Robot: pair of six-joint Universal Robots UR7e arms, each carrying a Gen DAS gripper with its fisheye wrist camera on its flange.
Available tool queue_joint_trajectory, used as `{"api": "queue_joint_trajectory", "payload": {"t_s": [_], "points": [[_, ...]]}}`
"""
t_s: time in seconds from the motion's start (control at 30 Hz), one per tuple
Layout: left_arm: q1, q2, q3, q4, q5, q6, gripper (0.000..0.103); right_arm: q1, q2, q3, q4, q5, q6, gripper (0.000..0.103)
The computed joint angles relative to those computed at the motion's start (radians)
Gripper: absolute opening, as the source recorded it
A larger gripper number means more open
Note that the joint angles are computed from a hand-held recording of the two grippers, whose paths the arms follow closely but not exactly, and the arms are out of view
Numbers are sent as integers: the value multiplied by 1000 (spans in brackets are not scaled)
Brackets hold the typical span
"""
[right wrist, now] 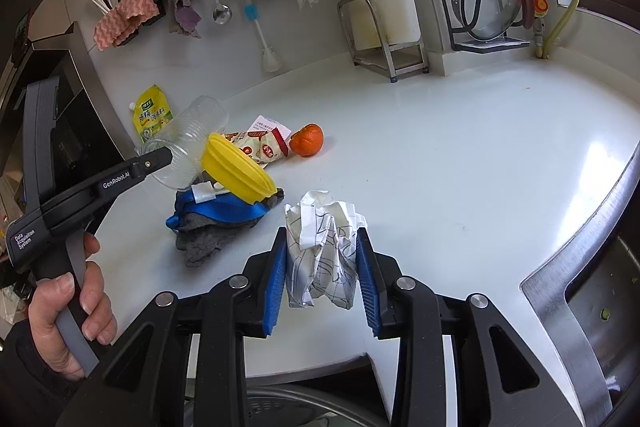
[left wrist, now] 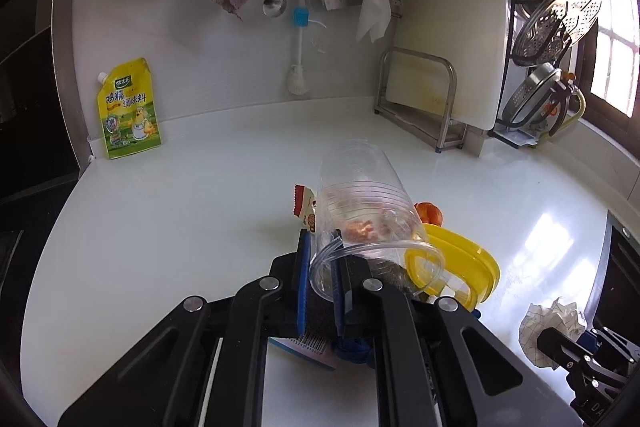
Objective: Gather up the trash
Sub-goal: 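Grasp the clear plastic cup with the left tool while the right tool holds the paper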
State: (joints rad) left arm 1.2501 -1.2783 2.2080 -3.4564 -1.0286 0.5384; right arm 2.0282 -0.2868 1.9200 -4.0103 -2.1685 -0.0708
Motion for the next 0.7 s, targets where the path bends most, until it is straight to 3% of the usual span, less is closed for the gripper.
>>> {"api": "queue_joint_trajectory", "payload": {"t_s": [0.1,0.2,0.33,0.43,0.53,0.6,0.7], "points": [[-11,-2,17,-105,-20,47,10,-1,1,0,-3,1,2,32],[-15,6,10,-102,-8,63,10,-1,1,-1,3,1,6,32],[-15,-5,34,-193,-62,103,10,0,-1,-1,5,2,7,32],[-17,-21,19,-128,-44,68,10,2,-1,-1,8,0,6,32],[-33,-36,44,-182,-64,122,10,3,0,-2,8,-2,5,32],[-30,-49,28,-99,-52,77,10,4,-2,0,12,0,12,32],[-29,-62,36,-87,-39,79,10,13,-4,5,8,-8,13,32]]}}
